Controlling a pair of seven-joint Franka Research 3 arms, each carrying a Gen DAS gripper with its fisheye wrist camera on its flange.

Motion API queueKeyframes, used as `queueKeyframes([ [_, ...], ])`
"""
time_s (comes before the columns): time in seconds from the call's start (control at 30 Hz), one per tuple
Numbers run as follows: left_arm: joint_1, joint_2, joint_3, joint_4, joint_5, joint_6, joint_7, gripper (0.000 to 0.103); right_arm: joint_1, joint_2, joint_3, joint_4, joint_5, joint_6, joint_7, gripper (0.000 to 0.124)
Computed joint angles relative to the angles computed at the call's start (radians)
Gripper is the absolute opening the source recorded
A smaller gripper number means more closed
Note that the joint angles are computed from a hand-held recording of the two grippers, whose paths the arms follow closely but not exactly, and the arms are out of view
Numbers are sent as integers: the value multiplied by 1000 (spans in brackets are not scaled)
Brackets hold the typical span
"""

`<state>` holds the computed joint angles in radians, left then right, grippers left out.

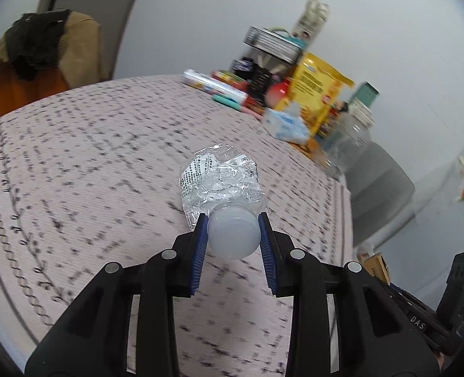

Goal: Collect trash
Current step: 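Carry bottle and cardboard box over the bin and open both tools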

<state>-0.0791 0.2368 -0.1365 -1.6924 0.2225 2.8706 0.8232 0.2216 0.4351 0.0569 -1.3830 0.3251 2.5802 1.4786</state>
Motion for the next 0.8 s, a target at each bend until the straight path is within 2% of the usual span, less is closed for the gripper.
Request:
queueKeyframes([
  [0.23,-11,83,-79,106,-88,-44,144,32,-11,-136,-56,-226,-50,88,78,33],
  [0.4,-44,151,-119,197,-134,-86,240,32,-32,-197,-97,-343,-115,107,181,34],
  [0.53,-84,231,-155,303,-167,-148,327,32,-61,-244,-114,-443,-154,126,247,34],
  [0.7,-147,319,-165,428,-183,-232,398,32,-105,-271,-127,-530,-170,146,302,34],
  [0.8,-194,383,-161,523,-178,-295,427,32,-144,-271,-112,-570,-100,177,255,36],
])
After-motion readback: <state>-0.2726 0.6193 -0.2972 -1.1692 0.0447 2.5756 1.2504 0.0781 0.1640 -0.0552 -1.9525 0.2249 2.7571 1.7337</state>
